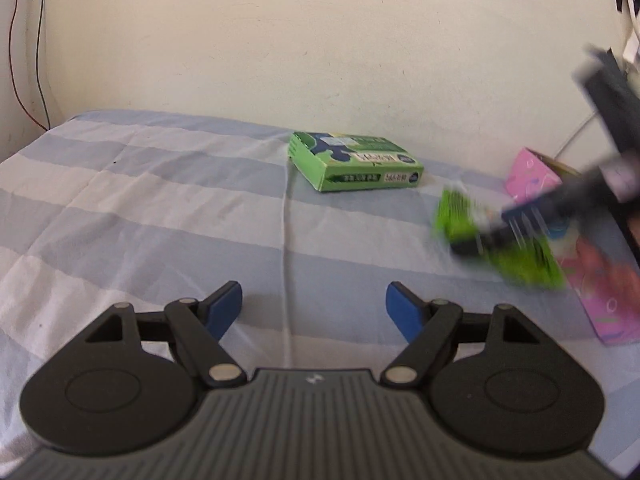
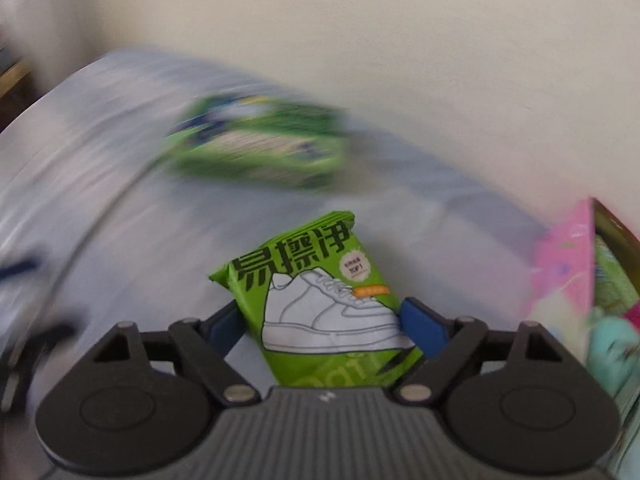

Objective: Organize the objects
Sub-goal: 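Withdraw the right gripper and reach it to the green shoe-wipe pack, then close the right gripper on the green shoe-wipe pack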

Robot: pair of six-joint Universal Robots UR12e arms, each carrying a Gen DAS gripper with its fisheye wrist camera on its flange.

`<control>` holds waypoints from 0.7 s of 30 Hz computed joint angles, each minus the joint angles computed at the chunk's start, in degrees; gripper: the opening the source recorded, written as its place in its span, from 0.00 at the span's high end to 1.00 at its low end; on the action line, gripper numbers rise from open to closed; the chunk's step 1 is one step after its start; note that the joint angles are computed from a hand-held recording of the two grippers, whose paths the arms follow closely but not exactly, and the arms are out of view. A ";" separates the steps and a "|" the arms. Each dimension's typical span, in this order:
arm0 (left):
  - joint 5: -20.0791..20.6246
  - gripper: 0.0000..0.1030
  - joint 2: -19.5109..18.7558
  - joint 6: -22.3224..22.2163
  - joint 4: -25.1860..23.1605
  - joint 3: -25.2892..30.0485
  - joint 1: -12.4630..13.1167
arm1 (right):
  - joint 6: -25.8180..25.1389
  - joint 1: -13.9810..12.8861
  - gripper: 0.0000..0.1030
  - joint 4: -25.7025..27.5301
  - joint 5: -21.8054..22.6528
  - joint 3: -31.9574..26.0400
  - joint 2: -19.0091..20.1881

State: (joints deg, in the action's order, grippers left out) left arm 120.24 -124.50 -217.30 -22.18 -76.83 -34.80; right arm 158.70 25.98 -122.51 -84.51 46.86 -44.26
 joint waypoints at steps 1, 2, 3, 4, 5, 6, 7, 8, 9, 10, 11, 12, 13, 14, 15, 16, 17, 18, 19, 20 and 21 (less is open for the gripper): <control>-1.75 0.21 0.30 0.26 1.09 -0.55 0.32 | -3.06 0.32 0.16 -3.11 0.56 4.70 -2.44; -5.01 0.19 0.59 0.67 2.80 -1.29 0.99 | -6.05 0.60 0.16 -6.57 0.84 9.36 -4.83; -8.06 0.16 0.90 1.14 4.93 -2.17 1.46 | -7.98 0.72 0.17 -10.20 1.44 14.20 -7.41; -11.18 0.15 1.13 2.07 7.11 -2.93 1.82 | -8.70 0.57 0.16 -11.42 2.70 17.59 -9.45; -14.34 0.13 1.26 3.43 9.13 -3.52 2.08 | -9.41 0.42 0.16 -13.36 3.59 21.23 -11.57; -16.95 0.13 1.25 5.57 11.21 -3.91 2.13 | -10.67 0.34 0.17 -16.22 3.58 25.18 -13.81; -20.60 0.14 1.22 7.49 13.20 -4.30 2.30 | -10.44 0.17 0.15 -19.66 3.76 28.88 -15.83; -23.53 0.15 1.11 9.35 14.42 -4.43 2.32 | -9.96 -0.23 0.15 -20.70 4.92 31.64 -17.54; -24.71 0.15 0.91 11.89 15.19 -4.33 1.97 | -8.36 -0.90 0.11 -23.37 6.92 34.68 -19.22; -24.51 0.17 0.69 14.33 15.54 -4.09 1.47 | -5.70 -1.48 0.04 -26.87 7.99 37.23 -20.58; -24.42 0.17 0.50 16.31 15.62 -3.88 1.06 | -2.44 -2.09 0.02 -31.44 8.48 40.53 -22.09; -24.97 0.17 0.39 17.43 15.16 -3.62 0.76 | 0.46 -2.65 0.01 -35.09 8.95 43.26 -23.25; -25.75 0.18 0.35 17.70 14.19 -3.30 0.56 | 2.98 -3.26 0.01 -37.55 9.35 45.28 -24.12; -26.15 0.18 0.30 17.76 13.49 -3.08 0.38 | 5.37 -3.69 0.01 -39.90 9.11 47.31 -24.96; -26.20 0.18 0.27 17.83 12.80 -2.75 0.11 | 7.75 -4.13 0.01 -41.91 8.90 49.05 -25.57; -26.13 0.18 0.24 17.85 12.25 -2.46 -0.20 | 9.96 -4.52 0.01 -42.89 9.34 50.25 -26.01; -26.43 0.18 0.30 17.83 11.68 -2.35 -0.31 | 12.09 -4.91 0.01 -43.21 10.34 51.04 -26.30; -26.77 0.19 0.25 17.50 10.45 -1.91 -0.52 | 13.41 -5.73 0.02 -42.87 12.01 50.96 -26.09; -27.37 0.23 0.07 17.17 9.29 -1.50 -0.45 | 14.15 -6.04 0.04 -42.65 12.84 50.81 -25.80; -27.87 0.25 -0.01 16.66 8.03 -1.19 -0.54 | 14.44 -6.00 0.03 -42.63 13.05 50.79 -25.70; -28.13 0.25 -0.16 15.99 8.07 -1.14 -0.64 | 14.01 -5.84 0.05 -43.58 12.78 50.56 -25.25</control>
